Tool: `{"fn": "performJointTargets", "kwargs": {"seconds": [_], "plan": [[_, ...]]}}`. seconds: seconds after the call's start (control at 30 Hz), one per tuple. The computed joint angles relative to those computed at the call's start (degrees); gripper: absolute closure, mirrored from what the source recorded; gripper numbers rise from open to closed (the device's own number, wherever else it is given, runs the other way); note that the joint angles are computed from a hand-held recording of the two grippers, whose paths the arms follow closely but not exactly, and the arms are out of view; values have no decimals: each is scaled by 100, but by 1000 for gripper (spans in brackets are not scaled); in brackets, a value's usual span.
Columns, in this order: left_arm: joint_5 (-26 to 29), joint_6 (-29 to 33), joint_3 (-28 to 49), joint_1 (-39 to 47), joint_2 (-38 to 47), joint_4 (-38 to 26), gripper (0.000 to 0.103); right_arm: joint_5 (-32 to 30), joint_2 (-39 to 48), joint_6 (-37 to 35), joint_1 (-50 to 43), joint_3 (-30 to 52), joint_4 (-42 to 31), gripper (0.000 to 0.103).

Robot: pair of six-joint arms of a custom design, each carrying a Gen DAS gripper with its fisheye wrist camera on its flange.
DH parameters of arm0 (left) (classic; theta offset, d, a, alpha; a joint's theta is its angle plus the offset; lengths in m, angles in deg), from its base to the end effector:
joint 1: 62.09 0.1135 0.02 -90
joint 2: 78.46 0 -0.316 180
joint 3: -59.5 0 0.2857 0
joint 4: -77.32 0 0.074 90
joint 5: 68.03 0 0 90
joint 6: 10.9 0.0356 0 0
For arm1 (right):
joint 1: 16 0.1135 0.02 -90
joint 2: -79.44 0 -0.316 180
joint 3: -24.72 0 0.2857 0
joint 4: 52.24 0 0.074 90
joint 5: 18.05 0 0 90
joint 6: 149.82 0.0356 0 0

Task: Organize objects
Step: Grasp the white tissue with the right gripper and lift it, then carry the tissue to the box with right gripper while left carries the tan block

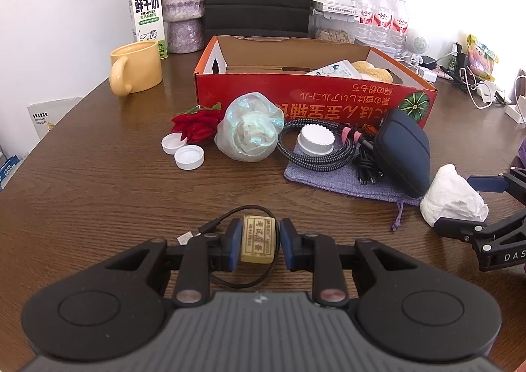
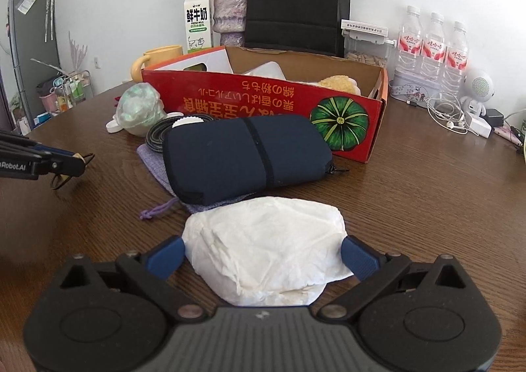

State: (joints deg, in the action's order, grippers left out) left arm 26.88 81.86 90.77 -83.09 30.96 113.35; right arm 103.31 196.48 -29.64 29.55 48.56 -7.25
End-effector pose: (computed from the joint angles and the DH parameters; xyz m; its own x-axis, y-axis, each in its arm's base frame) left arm 0.2462 -0.0978 0.0585 -0.6054 0.2838 -0.7436 0.4460 0.8948 -0.0216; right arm 0.1654 0.1421 0.0319 -0.6357 -0.0350 -0.7711 -0.0545 0.9985 -0.0004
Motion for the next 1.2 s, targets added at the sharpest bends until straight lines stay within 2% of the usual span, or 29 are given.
{"fn": "performJointTargets", "kwargs": {"seconds": [0.13, 0.3, 0.4, 0.47, 0.6, 0.8, 1.03, 1.2], "plan": [[29, 9, -15, 5, 0, 15, 77, 362, -60, 218, 387, -13, -99, 28], [120, 61, -144, 30, -119, 136, 78, 901, -177, 653, 848, 72, -470, 43], [169, 87, -217, 62, -246, 150, 78, 1102, -289, 777, 1023, 56, -531, 48], [175, 111, -256, 73, -330, 146, 78, 1139, -379, 775, 1076, 49, -559, 52], [244, 147, -316, 149, -485, 118, 78, 1116, -521, 740, 1122, 128, -792, 67], [276, 258, -389, 246, -610, 118, 78, 1448, -706, 951, 1471, 172, -1075, 72], [401, 189, -247, 305, -101, 102, 77, 1732, -866, 1250, 1767, 198, -1336, 72], [325, 267, -500, 286, -233, 390, 77, 1825, -839, 1499, 1912, 197, -1458, 72]]}}
